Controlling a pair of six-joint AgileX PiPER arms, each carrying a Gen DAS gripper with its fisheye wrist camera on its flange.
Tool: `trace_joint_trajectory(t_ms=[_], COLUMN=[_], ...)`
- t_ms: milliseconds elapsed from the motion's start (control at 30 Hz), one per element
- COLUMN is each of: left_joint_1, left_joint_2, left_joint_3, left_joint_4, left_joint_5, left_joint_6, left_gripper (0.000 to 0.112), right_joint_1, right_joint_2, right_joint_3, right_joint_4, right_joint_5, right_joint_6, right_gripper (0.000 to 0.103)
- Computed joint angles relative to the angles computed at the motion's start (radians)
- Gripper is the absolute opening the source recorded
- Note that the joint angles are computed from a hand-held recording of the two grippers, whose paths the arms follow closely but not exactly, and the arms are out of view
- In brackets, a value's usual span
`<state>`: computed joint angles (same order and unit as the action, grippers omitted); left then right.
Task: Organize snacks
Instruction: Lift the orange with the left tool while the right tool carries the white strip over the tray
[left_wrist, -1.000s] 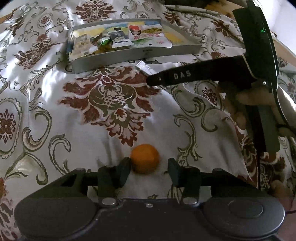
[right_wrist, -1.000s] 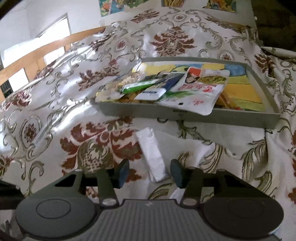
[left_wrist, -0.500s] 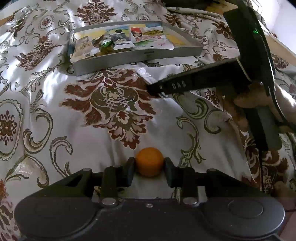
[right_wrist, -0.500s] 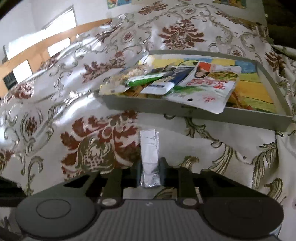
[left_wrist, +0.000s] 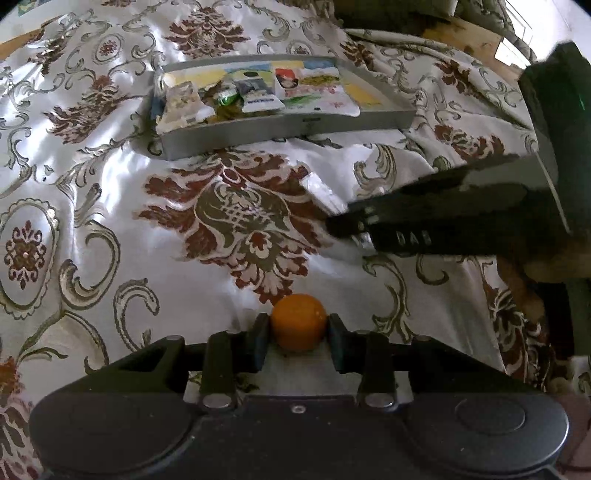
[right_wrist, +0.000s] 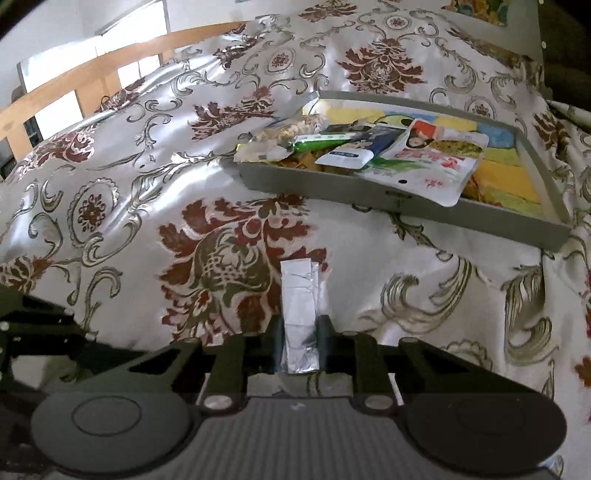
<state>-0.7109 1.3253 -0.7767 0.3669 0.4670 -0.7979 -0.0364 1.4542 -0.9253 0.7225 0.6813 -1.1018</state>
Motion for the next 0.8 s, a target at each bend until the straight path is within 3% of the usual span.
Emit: trace_joint_trajectory(t_ms=[300,433,633,800], left_joint_1=[-0.006,0.018,0.055,0.130], left_joint_2=[-0.042,-0.037,0.037,0.125], left_joint_3=[0.027,0.015,-0.073,-0.197], left_joint_4=[0.190,0.171,0.349,0.301], left_joint_5=[-0.043,-0.091,-0.140,-0.159], left_joint_6=[-0.227,-0.213,-0.356,-0.294], left_gripper=[0.035,0.035,0.035,0.035], right_joint_1=[-0.023,-0.067,-0.114,-0.164], right_joint_2=[-0.021,-0.012,0.040,0.098], right_joint_3=[0.002,-0.021,-0.092,-0.182], right_joint_4=[0.055,0.158,0.265,0.342], right_joint_5=[0.055,0.090,0.126,0.141], right_joint_6=[-0.004,-0.049,-0.084,-0.071], right_gripper=[0.022,0.022,0.022,0.022])
